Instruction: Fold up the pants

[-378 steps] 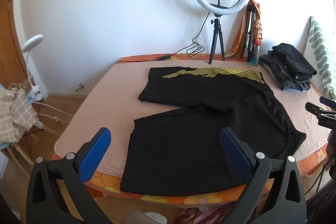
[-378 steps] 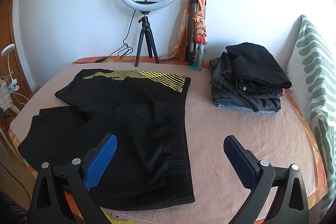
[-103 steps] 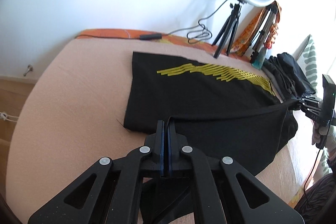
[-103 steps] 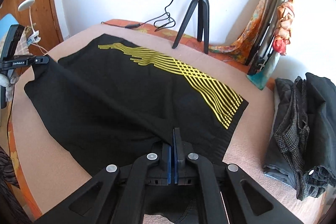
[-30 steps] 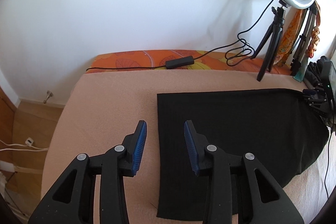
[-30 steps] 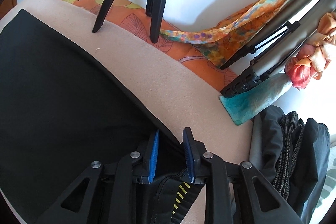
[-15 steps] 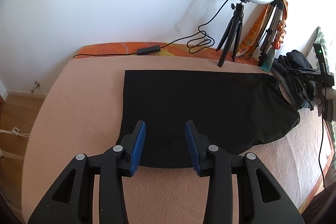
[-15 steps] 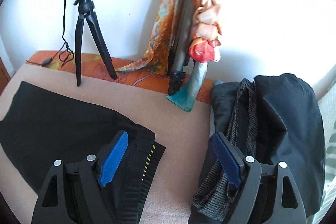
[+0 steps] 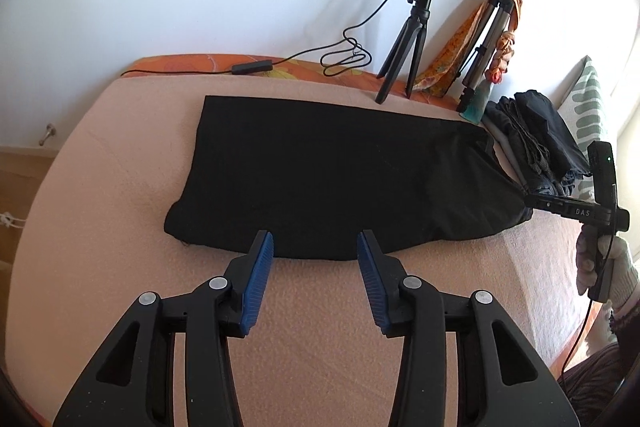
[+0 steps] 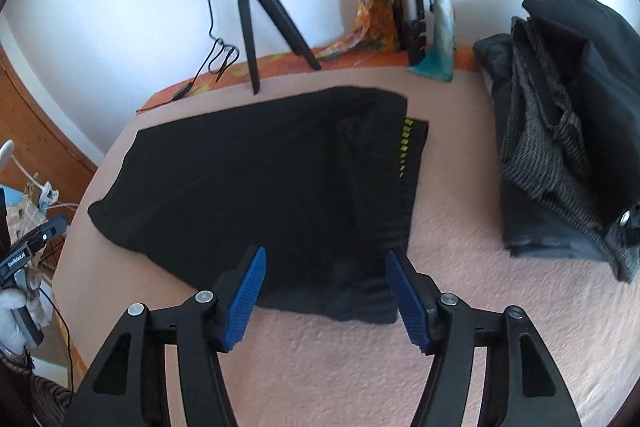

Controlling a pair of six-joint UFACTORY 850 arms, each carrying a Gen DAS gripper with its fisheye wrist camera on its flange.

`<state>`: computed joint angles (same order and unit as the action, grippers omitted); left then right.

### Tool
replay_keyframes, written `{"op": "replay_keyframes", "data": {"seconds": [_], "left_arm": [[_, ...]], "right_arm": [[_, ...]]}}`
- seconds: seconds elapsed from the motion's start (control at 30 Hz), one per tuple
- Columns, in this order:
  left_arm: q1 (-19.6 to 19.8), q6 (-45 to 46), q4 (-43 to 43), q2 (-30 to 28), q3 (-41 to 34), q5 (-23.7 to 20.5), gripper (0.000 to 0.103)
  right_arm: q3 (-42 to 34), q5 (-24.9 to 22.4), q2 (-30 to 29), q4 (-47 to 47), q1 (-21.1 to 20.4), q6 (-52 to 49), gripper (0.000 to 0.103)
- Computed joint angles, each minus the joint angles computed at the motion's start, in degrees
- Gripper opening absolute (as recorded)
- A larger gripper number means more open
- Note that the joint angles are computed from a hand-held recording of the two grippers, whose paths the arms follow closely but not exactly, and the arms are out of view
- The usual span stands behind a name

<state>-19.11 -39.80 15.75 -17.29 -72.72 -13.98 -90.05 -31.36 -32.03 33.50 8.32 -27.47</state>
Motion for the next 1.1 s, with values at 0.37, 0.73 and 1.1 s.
{"op": "replay_keyframes", "data": {"seconds": [0.37,0.73,1.1], "left_arm": [[0.26,11.36,-9.08,-4.87,-3.42,-5.15,0.042],[1.99,17.14,-14.68,-6.98,-3.88,-5.36,0.042],[2.92,13.25,-12.23,-7.45,-4.67,-3.60,0.042]], "right_arm": [[0.53,-4.42,-1.21,9.00,7.48,-13.80,0.066],[-5.21,-1.80,-6.70,9.18,11.01,-10.70,0.068],[-4.30,-1.87,-6.57,14.03,12.70,-14.63,0.066]]}}
